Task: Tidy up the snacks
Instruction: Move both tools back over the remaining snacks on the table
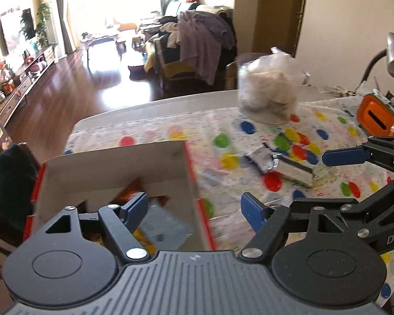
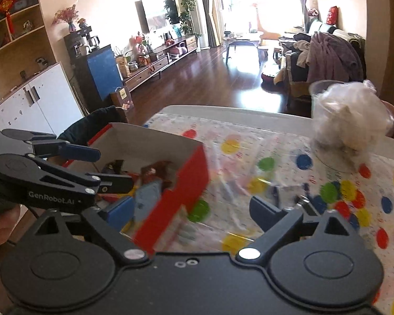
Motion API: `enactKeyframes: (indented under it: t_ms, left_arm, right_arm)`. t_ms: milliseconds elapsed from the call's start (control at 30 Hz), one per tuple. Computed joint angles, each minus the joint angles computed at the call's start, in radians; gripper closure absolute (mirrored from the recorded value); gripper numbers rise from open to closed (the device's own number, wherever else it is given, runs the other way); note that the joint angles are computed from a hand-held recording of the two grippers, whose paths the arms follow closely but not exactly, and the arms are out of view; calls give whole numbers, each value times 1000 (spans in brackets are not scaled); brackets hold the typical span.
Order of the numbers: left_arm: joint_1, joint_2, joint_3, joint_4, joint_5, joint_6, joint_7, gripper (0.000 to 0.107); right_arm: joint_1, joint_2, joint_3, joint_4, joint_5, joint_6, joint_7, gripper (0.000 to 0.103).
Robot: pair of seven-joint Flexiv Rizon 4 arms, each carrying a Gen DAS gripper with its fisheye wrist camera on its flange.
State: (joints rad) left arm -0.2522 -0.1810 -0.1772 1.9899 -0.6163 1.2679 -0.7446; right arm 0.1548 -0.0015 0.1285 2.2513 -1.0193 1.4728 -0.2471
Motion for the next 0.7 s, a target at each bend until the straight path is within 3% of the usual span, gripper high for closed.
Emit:
enactKeyframes:
  t_ms: [267, 467, 700]
  left_arm:
    - [-62, -58, -44, -18, 39, 40, -70, 25]
    - [-106, -138, -33, -108, 156, 14, -225, 25]
    - [-164, -265, 9, -284, 356, -38, -370, 25]
  right_arm:
    - [-103, 97, 4, 138, 79, 42, -107, 0]
    - [-174, 112, 4, 181, 137, 45, -269, 0]
    - [-149, 68, -30, 179, 370, 25, -613, 0]
